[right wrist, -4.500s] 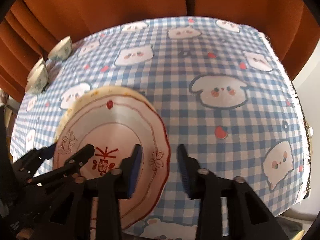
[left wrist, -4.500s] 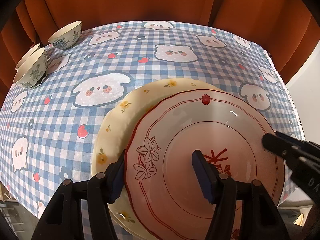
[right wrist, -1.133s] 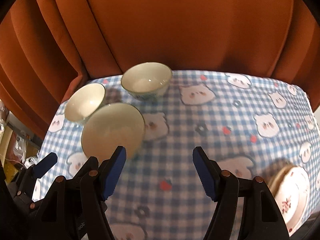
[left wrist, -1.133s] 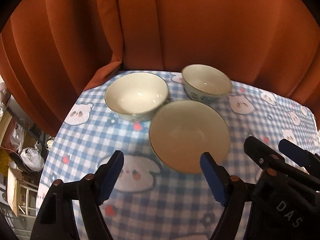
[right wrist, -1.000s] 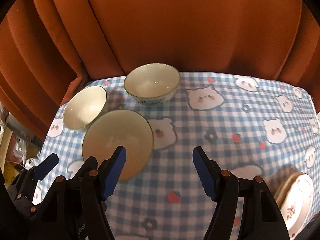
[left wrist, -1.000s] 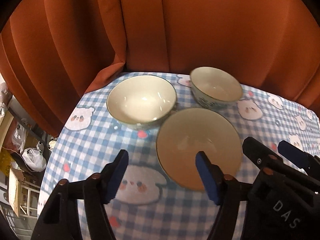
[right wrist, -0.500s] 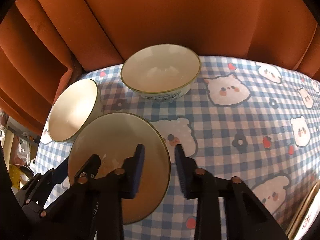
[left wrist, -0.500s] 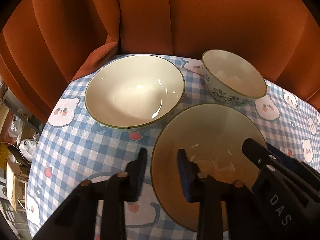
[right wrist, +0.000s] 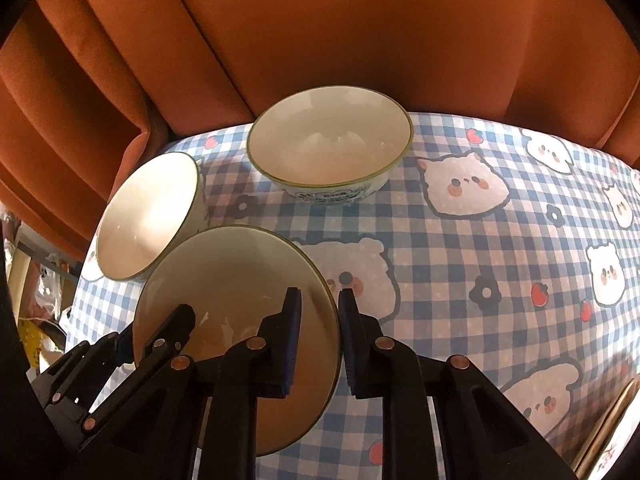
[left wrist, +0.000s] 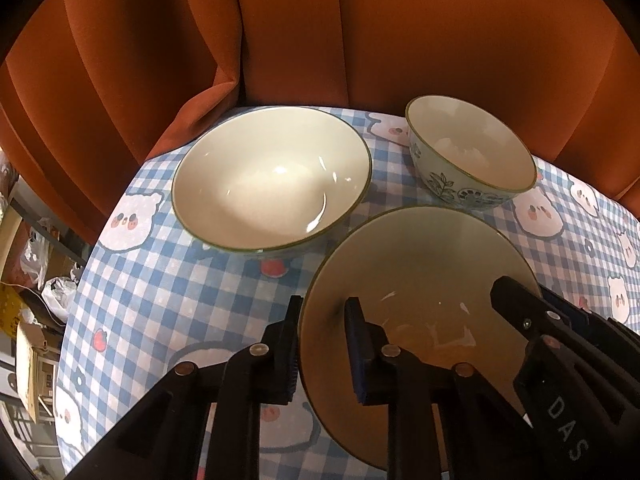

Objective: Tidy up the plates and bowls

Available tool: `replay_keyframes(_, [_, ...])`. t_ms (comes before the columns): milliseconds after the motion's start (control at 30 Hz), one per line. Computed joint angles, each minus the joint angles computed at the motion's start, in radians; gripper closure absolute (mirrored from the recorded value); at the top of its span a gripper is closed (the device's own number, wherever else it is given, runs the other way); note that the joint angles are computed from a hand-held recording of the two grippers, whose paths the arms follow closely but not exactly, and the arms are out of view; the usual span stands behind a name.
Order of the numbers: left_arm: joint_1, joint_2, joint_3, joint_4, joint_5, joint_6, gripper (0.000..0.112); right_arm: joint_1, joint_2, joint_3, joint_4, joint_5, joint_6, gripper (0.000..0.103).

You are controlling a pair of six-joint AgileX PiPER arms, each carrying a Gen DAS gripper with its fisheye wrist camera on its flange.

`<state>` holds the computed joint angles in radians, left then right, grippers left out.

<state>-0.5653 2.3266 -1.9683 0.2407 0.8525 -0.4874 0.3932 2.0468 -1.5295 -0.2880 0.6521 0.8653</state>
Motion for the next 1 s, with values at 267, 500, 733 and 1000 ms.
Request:
replay_keyframes(267, [-0.037,-0.106,0.167,0.002,-0.055,-0.008,0.094,0.039,-0.096,0.121,-0.065,0.009,0.089,0.080])
replay_keyframes(500, [-0.104,-0.201,0.318,0.008,-0.105,-0.024,0.094,0.081,-0.246,0.324,-0.147,0.014,0.224,0.080])
replay_keyframes(733, [-0.176,-0.279,0.435,0.025,-0.145,-0.069,0.094,0.123,-0.390,0.500,-0.220,0.024,0.356,0.080])
replay_keyframes(1000, [-0.274,-0.343,0.536,0.098,-0.166,-0.177,0.094,0.173,-0.537,0.688,-0.272,0.019,0.489,0.081])
